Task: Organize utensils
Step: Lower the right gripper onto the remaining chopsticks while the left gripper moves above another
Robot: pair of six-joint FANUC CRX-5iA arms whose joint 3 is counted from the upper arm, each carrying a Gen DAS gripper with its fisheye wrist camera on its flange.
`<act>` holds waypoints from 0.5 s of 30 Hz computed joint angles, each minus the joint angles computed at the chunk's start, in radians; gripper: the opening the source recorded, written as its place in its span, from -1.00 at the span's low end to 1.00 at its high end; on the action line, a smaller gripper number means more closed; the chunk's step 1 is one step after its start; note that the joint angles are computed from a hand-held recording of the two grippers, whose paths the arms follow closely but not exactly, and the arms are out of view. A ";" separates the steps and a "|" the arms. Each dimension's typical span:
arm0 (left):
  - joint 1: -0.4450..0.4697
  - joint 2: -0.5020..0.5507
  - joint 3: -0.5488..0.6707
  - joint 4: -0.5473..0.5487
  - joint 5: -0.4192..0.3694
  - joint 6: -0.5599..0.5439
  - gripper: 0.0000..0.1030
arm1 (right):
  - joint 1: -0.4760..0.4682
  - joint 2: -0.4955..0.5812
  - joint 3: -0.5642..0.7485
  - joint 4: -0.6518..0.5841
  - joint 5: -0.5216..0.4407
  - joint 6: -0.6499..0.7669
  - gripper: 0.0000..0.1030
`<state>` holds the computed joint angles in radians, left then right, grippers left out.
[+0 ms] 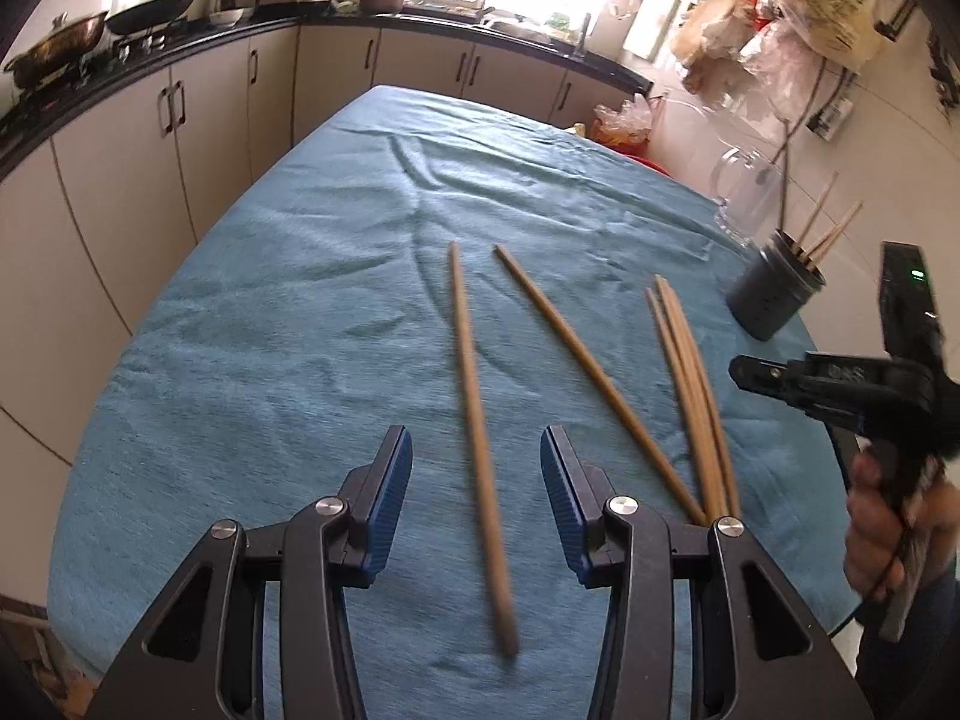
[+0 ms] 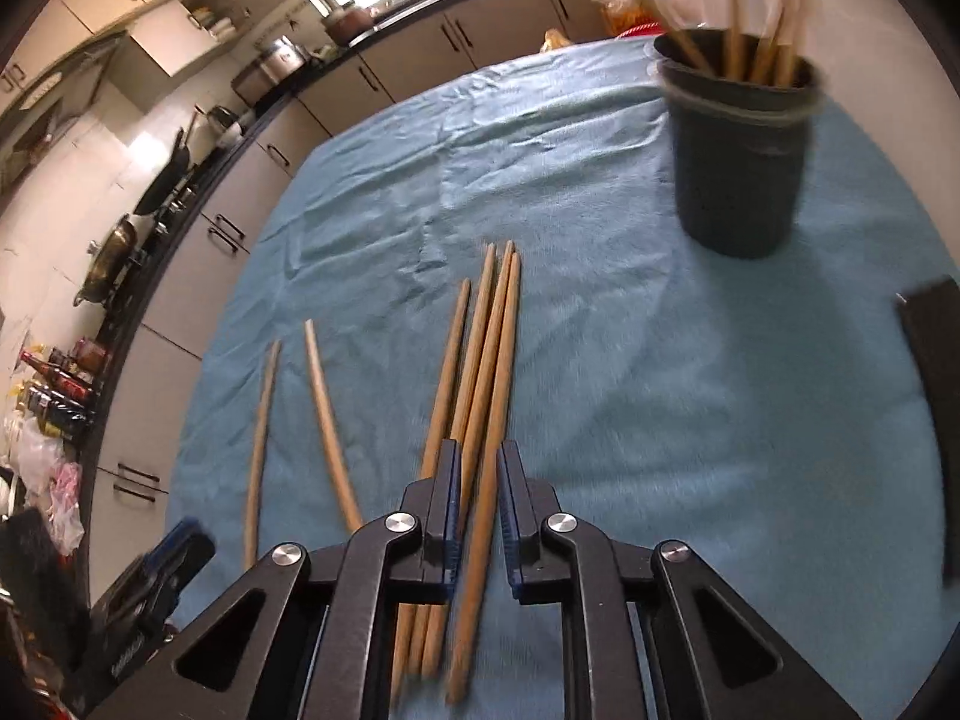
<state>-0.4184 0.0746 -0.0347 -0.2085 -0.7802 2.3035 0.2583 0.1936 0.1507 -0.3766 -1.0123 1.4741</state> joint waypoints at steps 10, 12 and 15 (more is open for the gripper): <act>0.053 -0.010 -0.041 0.047 0.023 -0.044 -0.16 | 0.031 0.149 0.142 0.104 -0.069 -0.083 -0.80; 0.057 0.000 -0.034 0.058 0.019 -0.057 -0.16 | 0.050 0.161 0.151 0.145 -0.074 -0.099 -0.80; 0.065 0.026 -0.009 0.085 0.000 -0.084 -0.16 | 0.092 0.175 0.151 0.243 -0.063 -0.136 -0.84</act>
